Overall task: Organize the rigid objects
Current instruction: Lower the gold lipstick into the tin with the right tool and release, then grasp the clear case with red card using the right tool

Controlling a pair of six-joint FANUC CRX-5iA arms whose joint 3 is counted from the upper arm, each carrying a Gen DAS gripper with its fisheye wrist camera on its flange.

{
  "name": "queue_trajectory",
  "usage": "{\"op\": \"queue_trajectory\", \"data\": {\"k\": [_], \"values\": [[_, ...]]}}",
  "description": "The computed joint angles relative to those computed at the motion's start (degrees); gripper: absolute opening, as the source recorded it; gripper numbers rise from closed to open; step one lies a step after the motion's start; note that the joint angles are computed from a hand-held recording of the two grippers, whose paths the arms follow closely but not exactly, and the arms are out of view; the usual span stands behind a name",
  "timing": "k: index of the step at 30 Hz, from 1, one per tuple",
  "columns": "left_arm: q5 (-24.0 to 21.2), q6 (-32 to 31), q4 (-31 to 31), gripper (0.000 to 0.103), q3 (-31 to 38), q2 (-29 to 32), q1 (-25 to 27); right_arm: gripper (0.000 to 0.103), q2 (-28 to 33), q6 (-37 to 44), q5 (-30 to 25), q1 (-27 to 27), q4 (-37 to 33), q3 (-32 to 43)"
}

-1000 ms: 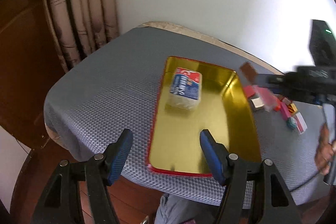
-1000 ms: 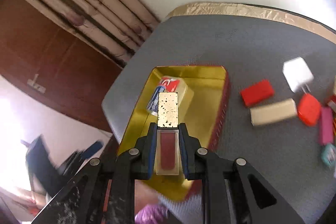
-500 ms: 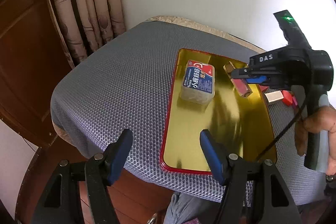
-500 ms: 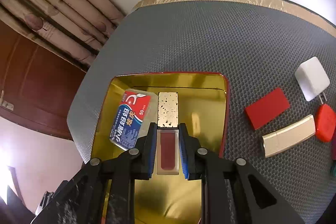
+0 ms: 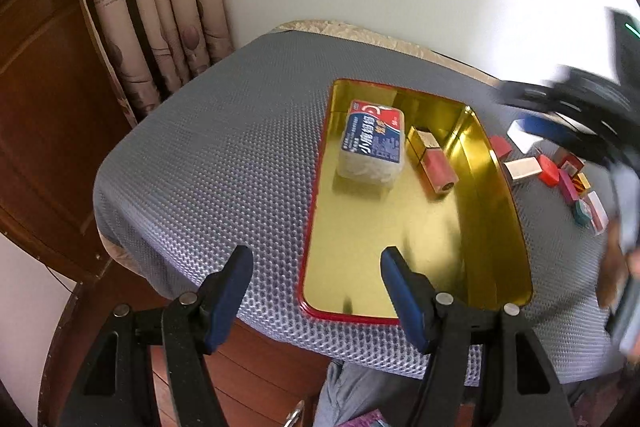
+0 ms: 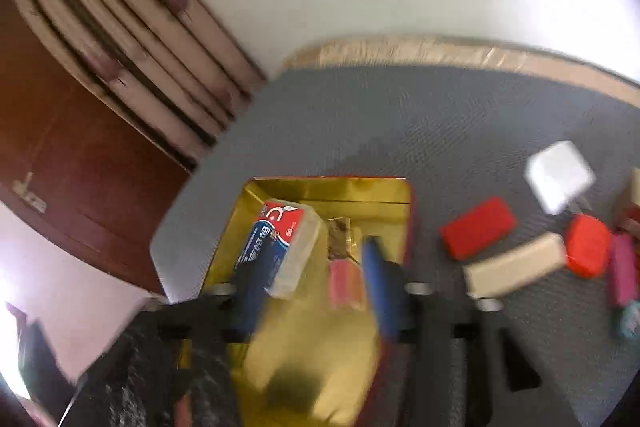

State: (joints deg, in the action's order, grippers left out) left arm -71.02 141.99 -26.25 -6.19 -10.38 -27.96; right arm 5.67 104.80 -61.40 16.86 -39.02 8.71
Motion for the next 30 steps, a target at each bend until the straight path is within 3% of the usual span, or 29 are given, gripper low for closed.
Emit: {"op": "queue_trajectory", "data": {"k": [1,3,8,12,16,24,30], "values": [[0.29,-0.06,0.24,0.068,-0.09,-0.03,0.00,0.074,-2.83,1.73,2.16,-1.15,-0.56,-3.21],[0.99,-0.42,0.51,0.068,-0.20,-0.12,-0.33,0.077,-9.20,4.30,7.49,-3.85,1.09,-10.85],[2.61,-1.89,0.01,0.068,0.47,0.36,-2.82,0.078,-15.11,1.95,15.80,-10.40,16.16,-23.57],[3.33,-3.62,0.50,0.068,2.79,2.31,-5.44,0.078,-11.30,7.63,10.44,-21.23,13.13,-21.80],[3.49,-5.21,2.05,0.068,5.83,5.36,-7.12,0.078,-8.24,16.57,5.85,-26.00,8.03,-17.76],[3.24,-8.94,7.36,0.068,11.28,11.00,-8.14,0.076,-1.01,21.24,4.18,-20.42,13.20,-9.99],[2.48,-10.29,8.28,0.068,15.33,14.61,-8.56,0.060,4.14,20.31,1.74,-17.09,17.54,-5.77]]}}
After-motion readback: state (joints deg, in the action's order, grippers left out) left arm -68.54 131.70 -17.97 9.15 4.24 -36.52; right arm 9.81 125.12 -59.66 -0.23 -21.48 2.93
